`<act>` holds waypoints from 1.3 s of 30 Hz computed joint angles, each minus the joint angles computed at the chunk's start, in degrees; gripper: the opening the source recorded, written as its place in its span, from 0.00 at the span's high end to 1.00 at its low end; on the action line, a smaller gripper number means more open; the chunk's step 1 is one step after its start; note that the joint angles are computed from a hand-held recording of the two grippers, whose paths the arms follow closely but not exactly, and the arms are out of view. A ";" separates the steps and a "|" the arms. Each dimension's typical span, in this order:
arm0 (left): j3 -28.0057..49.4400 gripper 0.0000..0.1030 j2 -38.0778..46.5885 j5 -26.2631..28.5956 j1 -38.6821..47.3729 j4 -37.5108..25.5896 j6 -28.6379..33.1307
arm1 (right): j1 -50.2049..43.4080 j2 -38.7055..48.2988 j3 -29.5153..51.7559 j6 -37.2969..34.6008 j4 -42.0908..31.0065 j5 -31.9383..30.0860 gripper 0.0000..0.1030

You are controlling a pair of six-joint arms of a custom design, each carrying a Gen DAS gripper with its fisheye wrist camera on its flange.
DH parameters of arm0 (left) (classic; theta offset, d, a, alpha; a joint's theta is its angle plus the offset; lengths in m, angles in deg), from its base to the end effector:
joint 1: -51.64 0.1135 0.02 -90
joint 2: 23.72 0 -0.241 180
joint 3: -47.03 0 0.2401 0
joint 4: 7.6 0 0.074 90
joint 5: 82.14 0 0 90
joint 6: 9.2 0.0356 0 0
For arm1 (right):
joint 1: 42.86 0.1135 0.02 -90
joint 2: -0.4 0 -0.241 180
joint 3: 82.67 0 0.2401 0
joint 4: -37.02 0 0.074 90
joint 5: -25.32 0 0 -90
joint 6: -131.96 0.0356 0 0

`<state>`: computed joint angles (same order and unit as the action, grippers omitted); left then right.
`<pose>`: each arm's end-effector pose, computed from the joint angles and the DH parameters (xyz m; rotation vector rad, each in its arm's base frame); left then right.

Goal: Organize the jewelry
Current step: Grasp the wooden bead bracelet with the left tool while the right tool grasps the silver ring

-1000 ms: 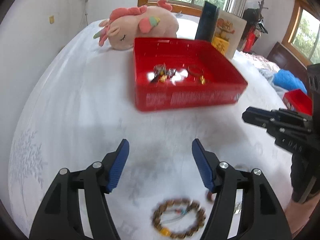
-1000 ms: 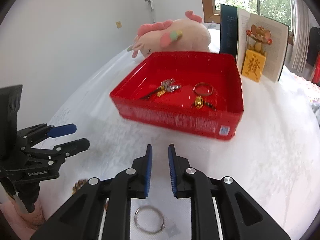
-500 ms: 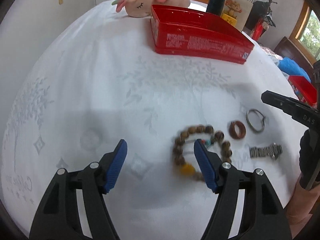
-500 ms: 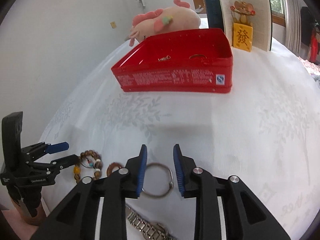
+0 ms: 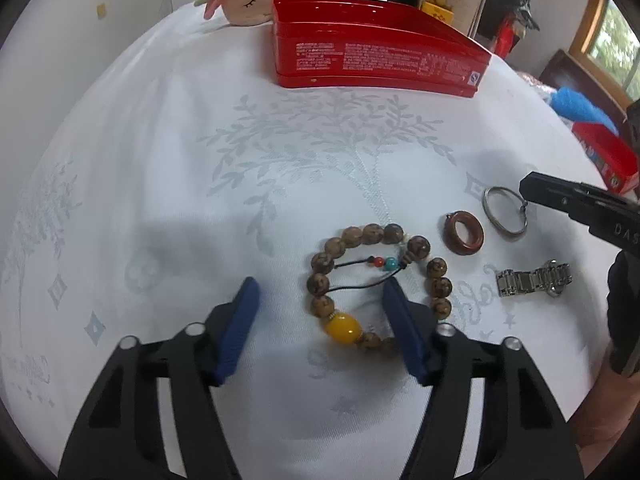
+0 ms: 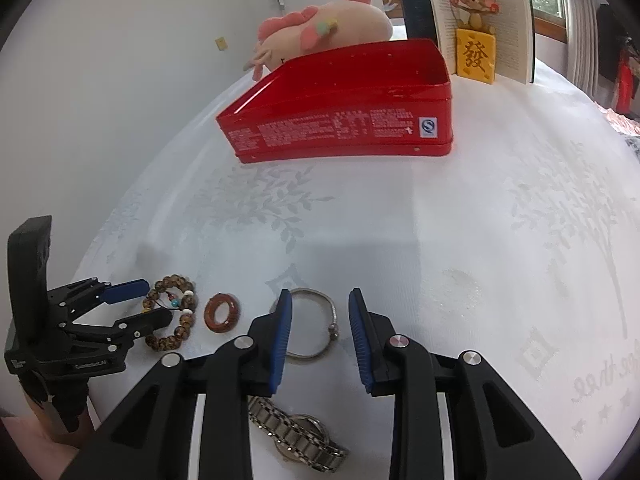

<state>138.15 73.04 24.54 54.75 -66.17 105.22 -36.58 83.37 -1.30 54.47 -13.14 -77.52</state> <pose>0.3344 0.0079 0.2319 0.5727 2.5669 -0.2311 0.2951 0.0404 0.2606 0.0383 2.4891 0.4169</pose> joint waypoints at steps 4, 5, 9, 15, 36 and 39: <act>-1.00 0.63 -0.94 -0.28 -0.81 0.88 0.94 | -0.82 0.63 0.34 -0.37 -0.68 -0.12 0.71; -1.07 0.70 -1.00 -0.28 -0.94 1.01 1.01 | -0.95 0.77 0.55 -0.59 -1.00 0.01 0.71; -0.22 0.88 -0.19 -0.53 -1.19 1.26 0.30 | -1.93 1.48 2.09 -2.69 -3.27 -0.60 0.71; 4.14 0.91 3.21 1.67 -0.27 -1.49 -0.81 | -2.19 5.05 6.80 -6.39 -8.60 -2.65 0.71; 9.02 0.91 6.72 3.80 0.21 -4.56 -2.11 | 6.94 15.77 19.82 -14.44 -19.07 8.59 0.95; 9.74 0.91 7.02 4.86 0.70 -5.50 -1.88 | 4.88 14.96 18.70 -13.86 -18.38 4.62 0.95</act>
<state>147.89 80.06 29.40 55.45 -71.67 103.34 -31.70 98.33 17.40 40.60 -31.52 -72.90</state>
